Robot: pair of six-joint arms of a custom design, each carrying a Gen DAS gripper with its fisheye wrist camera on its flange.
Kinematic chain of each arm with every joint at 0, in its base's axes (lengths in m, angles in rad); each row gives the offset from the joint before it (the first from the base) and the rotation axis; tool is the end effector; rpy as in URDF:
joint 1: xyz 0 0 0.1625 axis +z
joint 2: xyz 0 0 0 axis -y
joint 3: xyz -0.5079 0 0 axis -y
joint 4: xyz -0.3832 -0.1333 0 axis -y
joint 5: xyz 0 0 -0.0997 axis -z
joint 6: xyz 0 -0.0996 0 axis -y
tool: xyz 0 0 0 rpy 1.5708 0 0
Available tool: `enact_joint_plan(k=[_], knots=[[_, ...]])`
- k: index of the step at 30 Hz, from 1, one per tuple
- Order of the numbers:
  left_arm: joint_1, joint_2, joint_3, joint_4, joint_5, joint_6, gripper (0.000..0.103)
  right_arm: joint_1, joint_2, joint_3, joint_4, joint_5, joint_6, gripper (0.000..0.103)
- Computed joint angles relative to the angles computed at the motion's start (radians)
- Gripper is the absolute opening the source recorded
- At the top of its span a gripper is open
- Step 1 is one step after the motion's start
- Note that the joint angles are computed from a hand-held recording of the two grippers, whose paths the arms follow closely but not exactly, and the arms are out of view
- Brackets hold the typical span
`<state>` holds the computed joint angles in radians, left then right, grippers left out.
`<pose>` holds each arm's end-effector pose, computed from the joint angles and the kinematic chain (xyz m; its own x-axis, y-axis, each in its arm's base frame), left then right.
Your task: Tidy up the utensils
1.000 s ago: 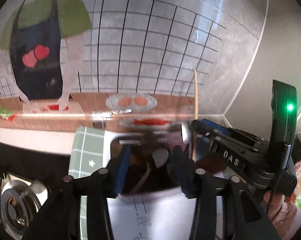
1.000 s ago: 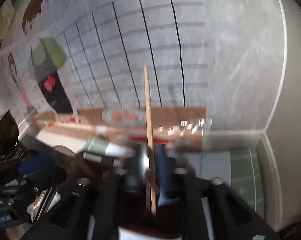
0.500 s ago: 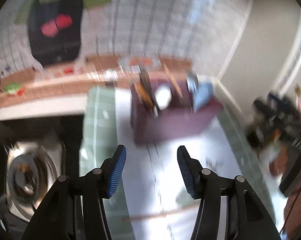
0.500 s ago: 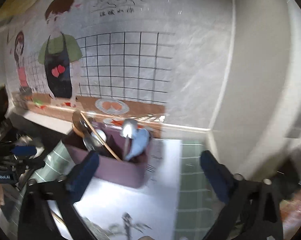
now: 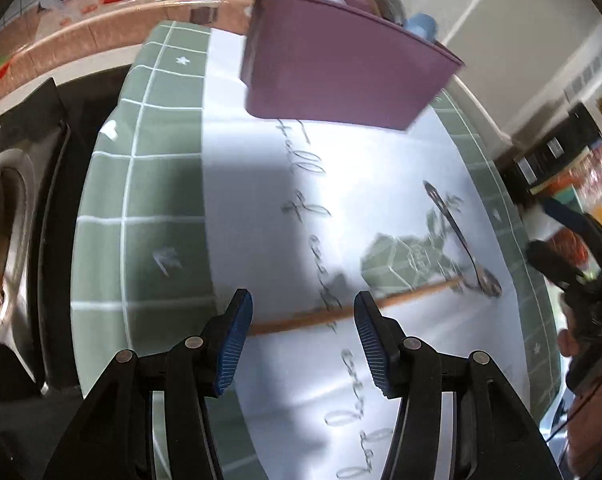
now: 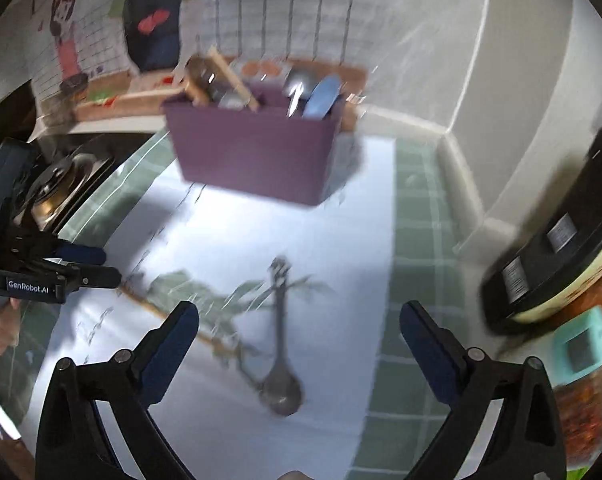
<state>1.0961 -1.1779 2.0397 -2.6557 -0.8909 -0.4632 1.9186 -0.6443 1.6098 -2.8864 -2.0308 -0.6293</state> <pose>-0.0809 -0.5861 0.2874 -0.8748 -0.1803 -0.4497 0.0613 0.8795 -0.4719 0.3388 -0.6732 0.1028 -0.5345 -0.6509 0.5390 -0.7852 0.6184 -0.0318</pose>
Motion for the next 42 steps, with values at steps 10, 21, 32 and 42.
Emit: enact_joint_plan(k=[10,21,32,42], knots=[[-0.069,-0.045,0.065,0.058,-0.016,-0.054,0.054,-0.006,0.082,-0.074,0.103,-0.123,0.046,0.063],[-0.105,-0.058,0.072,0.084,0.024,-0.012,0.054,-0.012,0.08,-0.106,0.245,-0.082,0.106,0.007],[-0.093,0.052,-0.048,0.192,0.042,0.13,0.042,-0.049,-0.003,-0.028,0.264,-0.043,0.177,0.006],[-0.107,0.084,-0.058,0.275,0.184,0.093,0.019,-0.06,-0.033,0.002,0.23,-0.065,0.191,0.028]])
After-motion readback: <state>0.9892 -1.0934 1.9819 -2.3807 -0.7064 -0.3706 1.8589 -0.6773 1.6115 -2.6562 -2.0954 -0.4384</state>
